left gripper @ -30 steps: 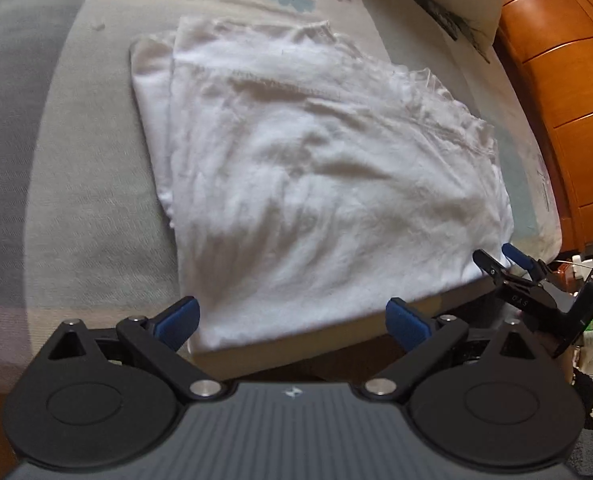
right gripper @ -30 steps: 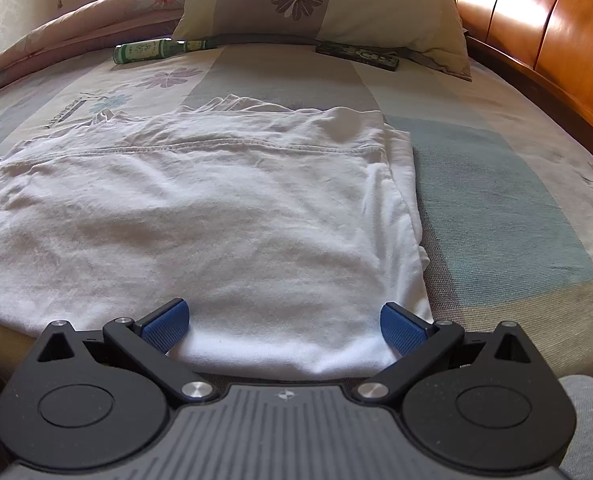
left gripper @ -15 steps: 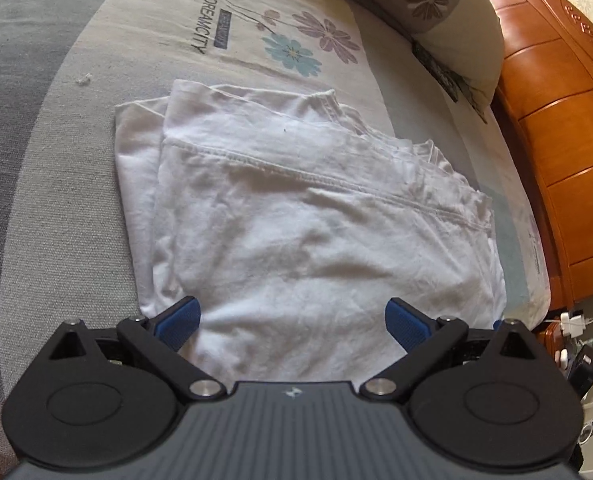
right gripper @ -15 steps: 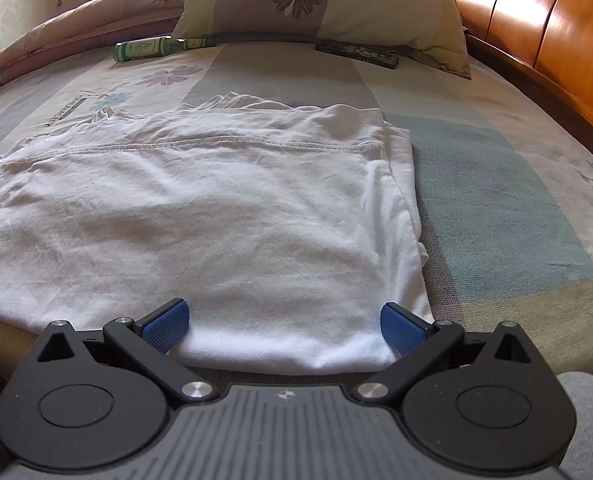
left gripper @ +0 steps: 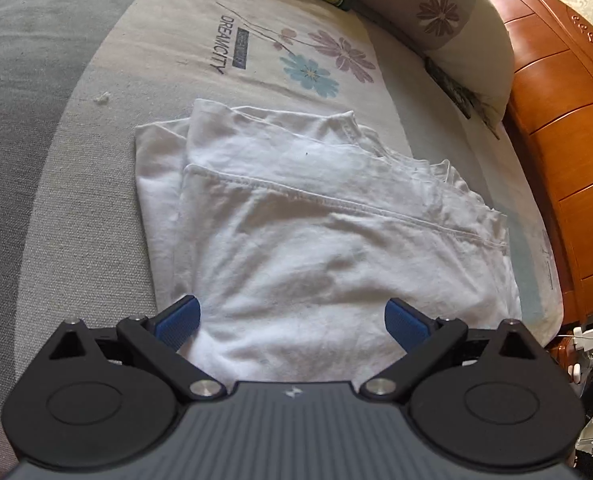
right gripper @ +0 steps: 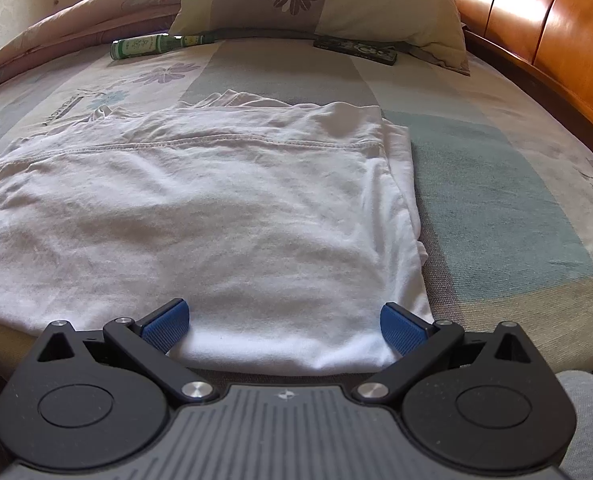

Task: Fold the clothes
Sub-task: 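Move the open left gripper toward a corner of the folded white shirt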

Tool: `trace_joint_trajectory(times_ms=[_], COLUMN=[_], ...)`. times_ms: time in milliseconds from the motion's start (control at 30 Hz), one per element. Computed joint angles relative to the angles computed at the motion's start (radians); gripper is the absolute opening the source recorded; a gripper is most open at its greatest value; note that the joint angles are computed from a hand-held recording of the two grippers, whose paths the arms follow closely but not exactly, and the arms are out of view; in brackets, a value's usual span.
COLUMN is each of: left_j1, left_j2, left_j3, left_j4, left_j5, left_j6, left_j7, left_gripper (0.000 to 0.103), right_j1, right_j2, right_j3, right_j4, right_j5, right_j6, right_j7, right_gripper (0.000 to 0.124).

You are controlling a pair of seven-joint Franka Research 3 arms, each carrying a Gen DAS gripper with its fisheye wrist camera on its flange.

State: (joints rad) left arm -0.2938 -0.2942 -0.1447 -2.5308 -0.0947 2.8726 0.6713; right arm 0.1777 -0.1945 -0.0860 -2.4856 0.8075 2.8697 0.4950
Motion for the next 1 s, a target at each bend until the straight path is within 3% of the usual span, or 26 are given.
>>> trace_joint_trajectory(times_ms=[100,333,500,667,867,1000], left_j1=[0.044,0.083,0.069,0.052,0.032,0.019], left_j2=[-0.032,-0.087,-0.133,-0.185,-0.188,-0.167], left_j3=[-0.039,-0.05,-0.044,-0.039,-0.018,-0.001], left_j4=[0.016,0.047,0.025,-0.015,-0.04,-0.052], left_j5=[0.094,0.2,0.205,0.2,0.183,0.15], left_j6=[-0.036,-0.143,-0.181,-0.192,-0.169,-0.126], left_j7=[-0.027,-0.059,-0.061,-0.061,-0.022,0.005], left_gripper=[0.098,0.099,0.099,0.099,0.099,0.099], right_j1=[-0.017,0.075,0.131,0.122,0.129,0.125], right_j2=[-0.026,-0.05,0.052,0.166,0.147,0.148], right_j3=[0.018,0.021,0.077,0.138,0.145,0.143], right_j4=[0.001,0.071,0.174,0.235,0.182,0.189], right_j5=[-0.086,-0.003,0.067,-0.089,0.084,0.061], right_j6=[-0.041,-0.177,-0.17,-0.142,-0.069,-0.09], right_j7=[0.055,-0.038,-0.095,0.086,-0.04,-0.054], right_gripper=[0.103,0.103,0.103,0.103,0.103,0.103])
